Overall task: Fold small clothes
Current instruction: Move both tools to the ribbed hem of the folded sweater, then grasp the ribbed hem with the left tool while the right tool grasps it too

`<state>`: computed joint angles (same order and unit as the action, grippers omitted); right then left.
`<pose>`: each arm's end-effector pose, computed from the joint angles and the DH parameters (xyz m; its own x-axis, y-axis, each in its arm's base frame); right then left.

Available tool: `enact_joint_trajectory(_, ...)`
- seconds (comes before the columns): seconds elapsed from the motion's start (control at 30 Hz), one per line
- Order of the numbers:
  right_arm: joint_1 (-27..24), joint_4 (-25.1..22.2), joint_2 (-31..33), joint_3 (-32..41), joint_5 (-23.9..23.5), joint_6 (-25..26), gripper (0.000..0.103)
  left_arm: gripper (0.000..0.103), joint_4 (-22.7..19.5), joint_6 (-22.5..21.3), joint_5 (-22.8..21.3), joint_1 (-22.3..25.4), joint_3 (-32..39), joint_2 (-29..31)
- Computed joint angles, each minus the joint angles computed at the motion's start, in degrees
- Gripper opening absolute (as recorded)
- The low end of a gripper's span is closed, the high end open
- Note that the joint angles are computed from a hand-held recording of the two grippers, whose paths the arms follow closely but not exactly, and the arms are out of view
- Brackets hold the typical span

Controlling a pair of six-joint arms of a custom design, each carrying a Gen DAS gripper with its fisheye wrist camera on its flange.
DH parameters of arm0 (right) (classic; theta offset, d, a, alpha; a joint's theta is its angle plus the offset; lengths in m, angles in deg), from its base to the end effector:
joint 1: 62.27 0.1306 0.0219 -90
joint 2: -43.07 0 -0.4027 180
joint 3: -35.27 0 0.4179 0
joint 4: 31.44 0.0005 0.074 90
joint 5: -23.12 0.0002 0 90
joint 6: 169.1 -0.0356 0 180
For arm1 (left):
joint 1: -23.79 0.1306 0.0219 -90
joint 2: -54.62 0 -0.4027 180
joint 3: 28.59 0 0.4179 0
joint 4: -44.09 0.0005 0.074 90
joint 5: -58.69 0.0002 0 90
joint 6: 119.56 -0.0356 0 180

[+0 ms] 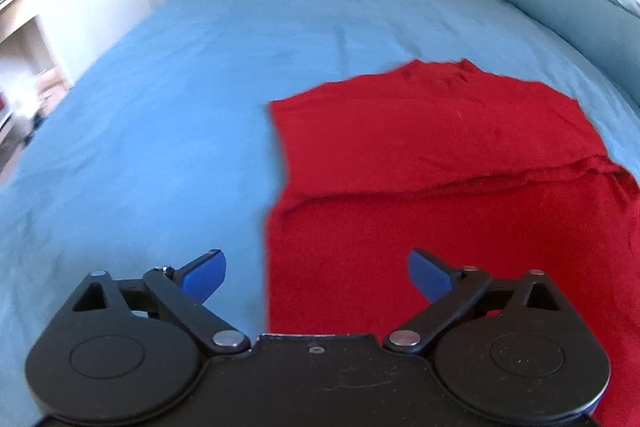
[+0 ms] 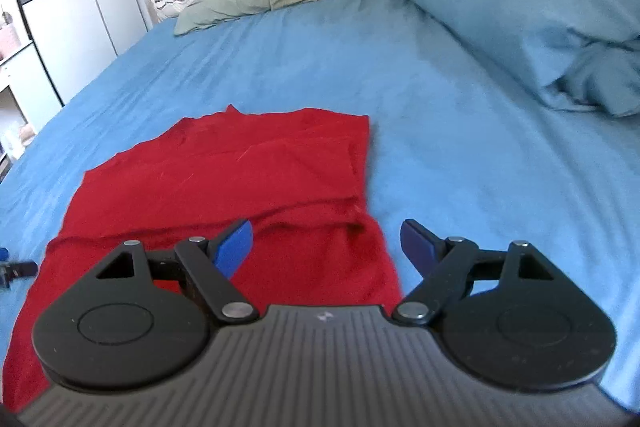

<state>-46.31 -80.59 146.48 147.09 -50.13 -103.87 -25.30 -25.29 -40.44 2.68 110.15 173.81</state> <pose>0.5899 0.1575 0.5127 -0.5921 0.2480 -0.7668 0.2144 0.9657 0.1467 0.6384 -0.2410 0.5385 -0.7303 0.2032 -0.6522 0.2063 0.9758 0.0729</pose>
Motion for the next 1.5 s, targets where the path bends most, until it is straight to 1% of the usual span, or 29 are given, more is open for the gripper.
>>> enact_joint_trajectory(0.13, 0.83, 0.35, -6.28, -5.2, 0.35, 0.58, 0.1, 0.103, 2.58, 0.14, -0.21, -0.19, -7.95, -6.9)
enact_joint_trajectory(0.27, 2.1, 1.28, -11.71, -11.16, 0.6, -0.59, 0.103, 0.103, 6.87, -0.54, 0.85, -0.36, -17.56, -13.61)
enact_joint_trajectory(0.43, 3.65, -1.1, -16.24, -16.42, 0.32, -3.1, 0.103, 0.103, 11.5, -1.18, 2.48, -0.42, -28.86, -20.85)
enact_joint_trajectory(0.5, 5.13, -2.3, -18.1, -18.45, 1.87, -2.96, 0.103, 0.103, 11.9, -1.24, 3.99, -0.45, -31.7, -22.9)
enact_joint_trajectory(0.57, 6.81, -3.28, -19.99, -20.44, 3.05, -2.61, 0.103, 0.103, 11.31, -0.26, 5.21, -0.56, -33.81, -24.88)
enact_joint_trajectory(0.6, 7.45, -3.7, -20.73, -21.11, 3.4, -2.51, 0.103, 0.103, 11.47, 0.33, 6.54, -0.52, -35.32, -26.28)
enact_joint_trajectory(0.63, 8.18, -4.81, -21.43, -21.62, 3.1, -2.59, 0.103, 0.103, 11.09, 0.78, 7.66, -0.48, -36.44, -27.35)
enact_joint_trajectory(0.7, 9.4, -7.5, -22.42, -22.34, 2.42, -4.02, 0.103, 0.103, 10.54, 1.97, 7.95, -0.61, -38.83, -29.56)
enact_joint_trajectory(0.73, 9.94, -7.89, -23.01, -23.02, 2.26, -4.94, 0.103, 0.103, 10.3, 2.54, 8.42, -0.63, -40.04, -30.62)
enact_joint_trajectory(0.8, 11.11, -7.71, -24.24, -24.67, 2.15, -5.77, 0.103, 0.1, 10.44, 4.24, 8.32, -0.66, -42.74, -32.64)
enact_joint_trajectory(0.83, 12.09, -7.94, -24.66, -25.45, 3.13, -6.48, 0.103, 0.099, 10.31, 5.24, 8.36, -0.62, -43.91, -33.39)
enact_joint_trajectory(0.9, 13.53, -7.41, -25.54, -27.3, 3.81, -7.71, 0.102, 0.09, 10.75, 7.08, 8.6, -0.55, -45.97, -34.6)
enact_joint_trajectory(1.03, 16.21, -6.33, -26.53, -30.88, 7.2, -11.62, 0.101, 0.083, 12.91, 9.28, 9.1, -0.61, -49.8, -36.34)
enact_joint_trajectory(1.07, 16.58, -6.53, -26.51, -31.44, 7.89, -13.11, 0.101, 0.079, 13.34, 9.85, 9.06, -0.74, -50.5, -36.51)
enact_joint_trajectory(1.1, 16.73, -6.59, -26.5, -31.92, 8.25, -14.34, 0.098, 0.073, 13.83, 10.37, 9.28, -0.84, -50.83, -36.4)
enact_joint_trajectory(1.17, 17.11, -6.6, -26.54, -32.83, 8.81, -16.7, 0.095, 0.07, 14.79, 11.04, 9.24, -0.88, -51.87, -36.81)
enact_joint_trajectory(1.2, 17.24, -6.56, -26.5, -33.19, 8.93, -17.59, 0.092, 0.064, 15.18, 11.15, 8.54, -1.11, -52.27, -36.94)
enact_joint_trajectory(1.27, 17.38, -5.89, -26.45, -33.83, 8.7, -18.36, 0.088, 0.058, 15.47, 10.87, 7.21, -1.57, -52.55, -37.05)
enact_joint_trajectory(1.33, 17.35, -5.69, -25.97, -33.91, 7.82, -19.02, 0.079, 0.058, 16.0, 10.96, 7.17, -1.57, -53.11, -37.45)
enact_joint_trajectory(1.4, 17.61, -5.58, -25.35, -33.92, 7.24, -20.03, 0.072, 0.054, 16.25, 10.89, 7.48, -1.42, -53.46, -37.72)
enact_joint_trajectory(1.5, 18.69, -5.79, -24.43, -33.86, 9.22, -20.95, 0.07, 0.049, 16.45, 10.81, 7.6, -1.34, -53.79, -37.78)
